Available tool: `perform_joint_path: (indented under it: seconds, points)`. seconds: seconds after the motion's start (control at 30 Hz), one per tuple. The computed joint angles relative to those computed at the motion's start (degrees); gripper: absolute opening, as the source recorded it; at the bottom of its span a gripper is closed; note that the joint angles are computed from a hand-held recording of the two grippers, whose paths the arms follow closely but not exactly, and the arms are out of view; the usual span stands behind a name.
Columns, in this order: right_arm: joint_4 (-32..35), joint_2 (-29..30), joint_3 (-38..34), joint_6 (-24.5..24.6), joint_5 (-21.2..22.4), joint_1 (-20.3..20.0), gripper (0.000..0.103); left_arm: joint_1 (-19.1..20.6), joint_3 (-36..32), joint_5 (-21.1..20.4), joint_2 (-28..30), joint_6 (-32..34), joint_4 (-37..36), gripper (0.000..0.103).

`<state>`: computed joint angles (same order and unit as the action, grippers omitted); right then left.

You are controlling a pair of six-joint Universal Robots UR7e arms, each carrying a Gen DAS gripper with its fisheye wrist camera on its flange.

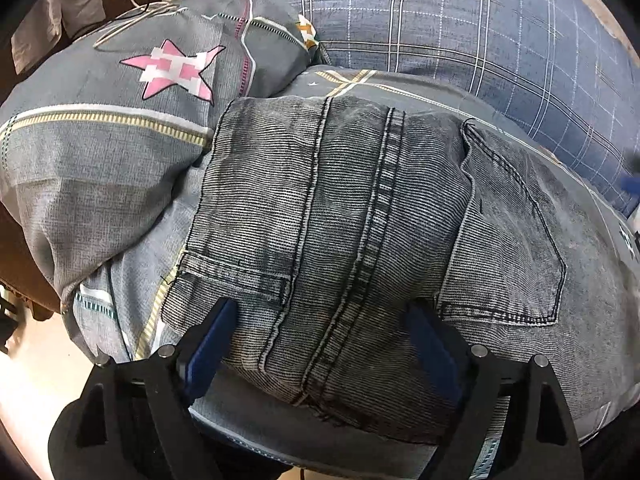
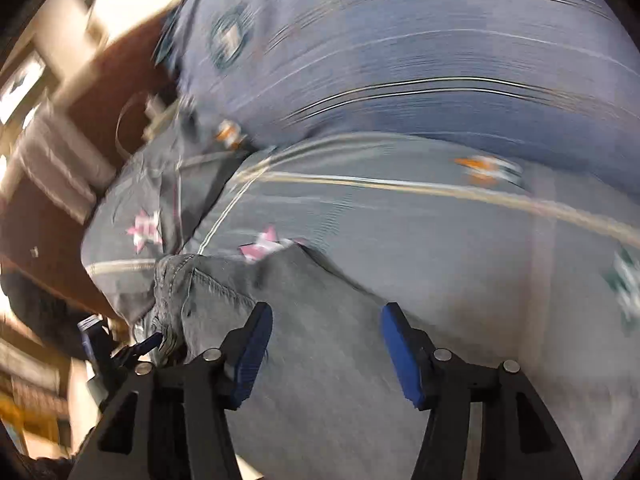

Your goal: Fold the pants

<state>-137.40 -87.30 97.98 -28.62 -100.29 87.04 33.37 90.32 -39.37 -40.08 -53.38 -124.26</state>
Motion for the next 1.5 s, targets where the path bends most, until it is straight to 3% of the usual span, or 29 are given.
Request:
perform_joint_path:
  seconds: [0.17,0.23,0.33,0.37,0.53,0.6,0.7,0.8,0.9,1.07,1.2,1.3,1.37,1.4,1.5]
  points:
    - [10.4,14.2,-13.7,3.7,-2.3,1.8,0.060,0.0,1.3,0.7,-0.2,1.6,-2.5,0.090]
    - [13.2,17.4,-16.0,4.2,-5.6,2.1,0.060,0.0,1.2,1.1,-0.2,2.3,-2.9,0.090]
    - [17.8,20.1,-18.4,4.6,-7.9,2.2,0.012,0.0,1.9,0.9,-0.5,3.1,-4.1,0.091]
    - [15.8,20.0,-17.6,3.7,-9.1,2.6,0.007,0.0,2.2,0.9,-0.6,3.4,-4.5,0.091]
    - [3.8,17.2,-11.0,-0.9,-11.2,3.8,0.004,0.1,2.2,1.3,-0.5,3.9,-4.8,0.091]
    - [-0.5,18.8,-10.2,-1.2,-14.5,3.8,0.004,0.0,2.0,1.6,-0.4,3.8,-4.4,0.091]
    - [-5.2,17.7,-8.1,-1.9,-12.1,3.8,0.005,-0.1,2.2,2.0,-0.4,4.1,-4.7,0.092]
    - [-5.7,14.8,-6.6,0.2,-9.8,3.8,0.007,-0.1,1.9,1.8,-0.3,3.6,-4.2,0.091]
    - [-7.0,11.6,-3.4,-2.3,-9.2,4.7,0.008,-0.4,1.5,0.4,-1.5,1.6,-3.5,0.090]
    - [-13.4,7.2,2.4,-3.8,-7.9,4.0,0.008,-2.8,2.0,5.3,-2.3,5.3,-8.0,0.090]
    - [-10.0,8.2,-0.2,-1.1,-8.8,3.4,0.009,-2.3,-1.6,6.6,-0.6,5.6,-4.4,0.090]
    - [-6.2,10.9,-3.5,-1.2,-10.2,3.7,0.027,-0.7,-5.3,5.8,1.6,3.6,3.0,0.090]
    - [-4.4,12.9,-5.7,-0.7,-10.8,3.6,0.065,0.7,-6.9,2.7,2.6,2.2,7.0,0.090]
    - [-3.0,14.0,-7.0,0.0,-10.6,3.4,0.070,1.3,-6.3,1.6,2.4,1.6,6.0,0.092]
    - [3.1,16.5,-10.6,1.3,-9.4,2.6,0.069,1.6,-4.6,1.1,1.7,2.0,2.8,0.092]
